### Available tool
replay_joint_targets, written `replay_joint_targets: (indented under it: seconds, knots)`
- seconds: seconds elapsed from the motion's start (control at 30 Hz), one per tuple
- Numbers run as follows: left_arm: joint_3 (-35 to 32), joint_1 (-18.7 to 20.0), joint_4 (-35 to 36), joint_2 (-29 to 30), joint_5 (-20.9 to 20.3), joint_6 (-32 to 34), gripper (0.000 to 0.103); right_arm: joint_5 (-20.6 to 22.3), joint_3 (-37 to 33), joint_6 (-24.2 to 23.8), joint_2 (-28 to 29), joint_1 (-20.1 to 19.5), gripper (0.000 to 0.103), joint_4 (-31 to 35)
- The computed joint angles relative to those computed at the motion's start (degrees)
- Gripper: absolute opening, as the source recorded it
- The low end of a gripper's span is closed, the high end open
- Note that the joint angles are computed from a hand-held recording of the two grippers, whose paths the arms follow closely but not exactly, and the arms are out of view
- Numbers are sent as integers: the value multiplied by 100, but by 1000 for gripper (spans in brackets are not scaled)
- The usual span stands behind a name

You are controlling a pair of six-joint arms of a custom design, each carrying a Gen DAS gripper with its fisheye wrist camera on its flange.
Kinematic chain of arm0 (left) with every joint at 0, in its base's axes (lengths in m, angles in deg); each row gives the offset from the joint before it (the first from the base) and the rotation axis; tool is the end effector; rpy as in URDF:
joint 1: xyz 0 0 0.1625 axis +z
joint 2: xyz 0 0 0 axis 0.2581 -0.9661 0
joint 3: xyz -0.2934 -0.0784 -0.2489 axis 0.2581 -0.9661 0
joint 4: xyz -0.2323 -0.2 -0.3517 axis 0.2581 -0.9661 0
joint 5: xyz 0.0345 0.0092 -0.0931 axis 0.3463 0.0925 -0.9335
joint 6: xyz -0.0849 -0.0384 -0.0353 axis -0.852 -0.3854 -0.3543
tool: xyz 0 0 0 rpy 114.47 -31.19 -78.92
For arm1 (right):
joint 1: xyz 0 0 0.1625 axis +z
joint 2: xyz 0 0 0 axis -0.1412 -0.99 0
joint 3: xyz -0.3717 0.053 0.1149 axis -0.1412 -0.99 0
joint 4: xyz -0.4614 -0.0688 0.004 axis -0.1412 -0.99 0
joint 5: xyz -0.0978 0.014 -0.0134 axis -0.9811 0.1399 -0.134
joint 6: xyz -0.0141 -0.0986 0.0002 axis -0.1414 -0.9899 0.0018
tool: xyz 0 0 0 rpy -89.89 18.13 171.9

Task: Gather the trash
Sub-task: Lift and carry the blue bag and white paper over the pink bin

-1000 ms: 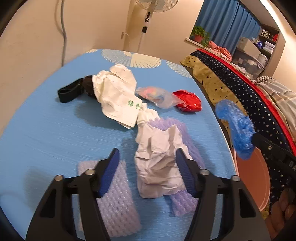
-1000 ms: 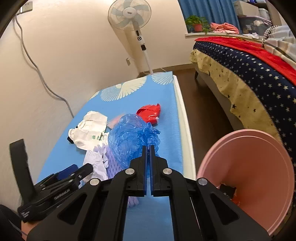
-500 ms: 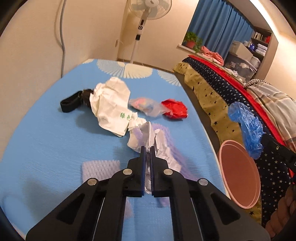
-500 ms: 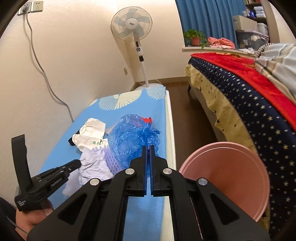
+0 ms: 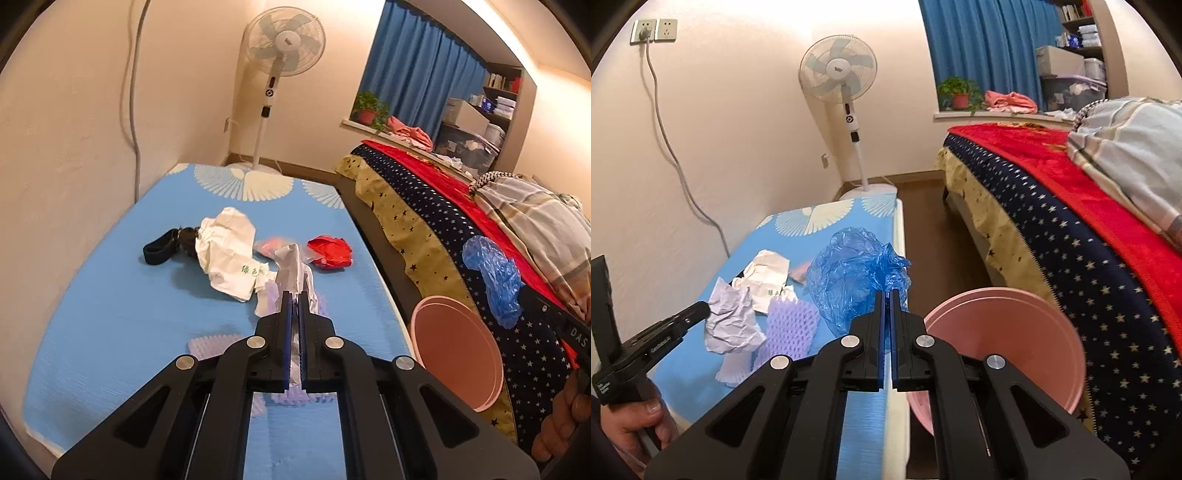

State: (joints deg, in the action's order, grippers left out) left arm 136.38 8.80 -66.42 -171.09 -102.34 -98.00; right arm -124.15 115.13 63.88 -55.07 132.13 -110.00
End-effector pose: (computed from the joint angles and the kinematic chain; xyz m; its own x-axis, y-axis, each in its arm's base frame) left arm -0.1448 -0.3109 0.2711 -0.8339 -0.2179 -0.5071 0.3431 0.5151 -0.7855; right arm 0.3309 -0.3518 0.1566 -0.7519 -0.3118 0.5809 -0.6414 0.5498 -0.5351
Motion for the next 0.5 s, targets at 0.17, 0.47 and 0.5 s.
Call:
replay_joint_targets:
  seconds: [0.17,0.47,0.5]
  knots:
    - [-45,-146,155,79,42,-48,3,-271,35,-49,-79,43,3,-96]
    - [0,-170,-942,547,-23,613,3,-601,30,-45,-84,60,3,-254]
    - [4,-178,-1087,609,-25,698,3,-648,28,-71,-86,59,3,-282]
